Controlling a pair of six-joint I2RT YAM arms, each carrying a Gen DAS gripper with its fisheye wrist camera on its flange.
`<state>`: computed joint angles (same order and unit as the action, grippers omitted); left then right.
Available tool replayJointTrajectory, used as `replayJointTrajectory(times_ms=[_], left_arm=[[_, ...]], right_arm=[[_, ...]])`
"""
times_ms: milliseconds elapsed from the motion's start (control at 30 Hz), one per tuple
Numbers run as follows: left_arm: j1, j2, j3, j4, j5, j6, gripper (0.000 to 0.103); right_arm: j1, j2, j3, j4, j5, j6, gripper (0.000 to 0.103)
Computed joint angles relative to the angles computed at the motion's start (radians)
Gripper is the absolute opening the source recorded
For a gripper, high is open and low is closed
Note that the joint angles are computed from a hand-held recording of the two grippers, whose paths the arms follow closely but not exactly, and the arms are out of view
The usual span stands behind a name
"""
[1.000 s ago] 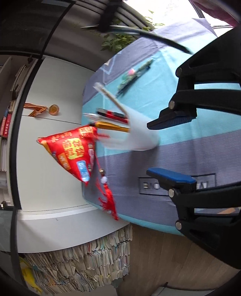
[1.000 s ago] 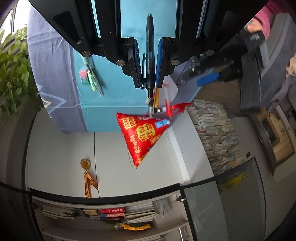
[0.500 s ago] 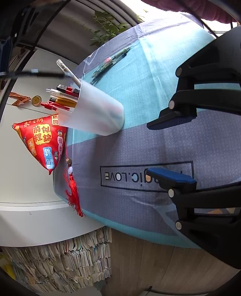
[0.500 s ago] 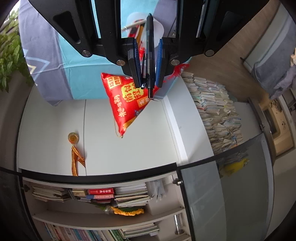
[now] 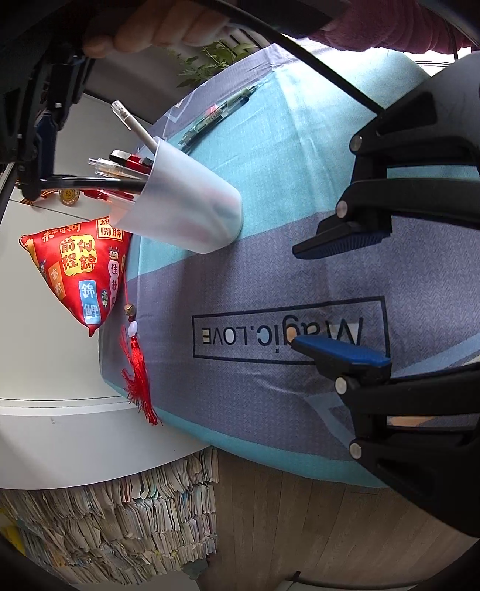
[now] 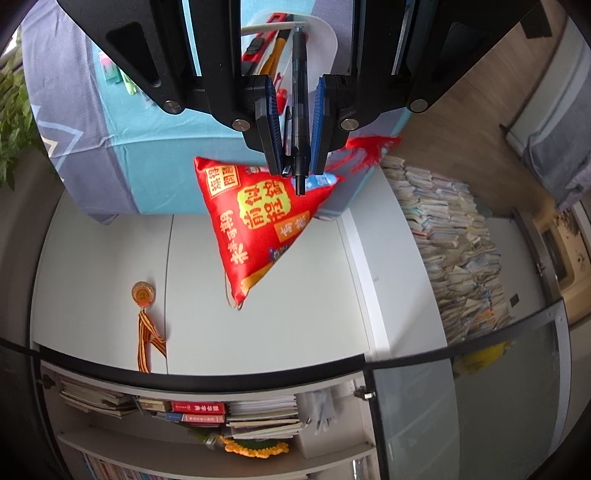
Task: Organize stationery
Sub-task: 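Insert the black pen into the frosted cup and open the right tool, then move the right tool to the clear green-grip pen and grasp it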
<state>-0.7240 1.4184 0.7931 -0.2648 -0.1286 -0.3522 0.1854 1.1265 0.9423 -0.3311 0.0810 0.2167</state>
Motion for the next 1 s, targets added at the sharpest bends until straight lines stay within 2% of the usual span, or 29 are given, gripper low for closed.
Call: replayJointTrajectory(times_ms=[500,700,867,1000], left_arm=[[-0.085,-0.004,0.032,-0.068,-0.052,-0.032,0.041],[-0.148,0.005,0.063,-0.115,-0.09,-0.064,0.041],[-0.207,0.024,0.102,-0.158,-0.124,-0.097,0.041],[-0.256,0.057,0.146,-0.186,-0.152,-0.122,0.041]], right_arm=[[-0.009,-0.072,-0.067,-0.091,0.006,-0.022,0.016],[-0.07,-0.134,-0.087,-0.17,-0.094,-0.052,0.017],[-0.182,-0.214,-0.109,-0.228,-0.236,-0.089,0.024],[-0.346,-0.285,-0.121,-0.294,-0.384,-0.157,0.025]])
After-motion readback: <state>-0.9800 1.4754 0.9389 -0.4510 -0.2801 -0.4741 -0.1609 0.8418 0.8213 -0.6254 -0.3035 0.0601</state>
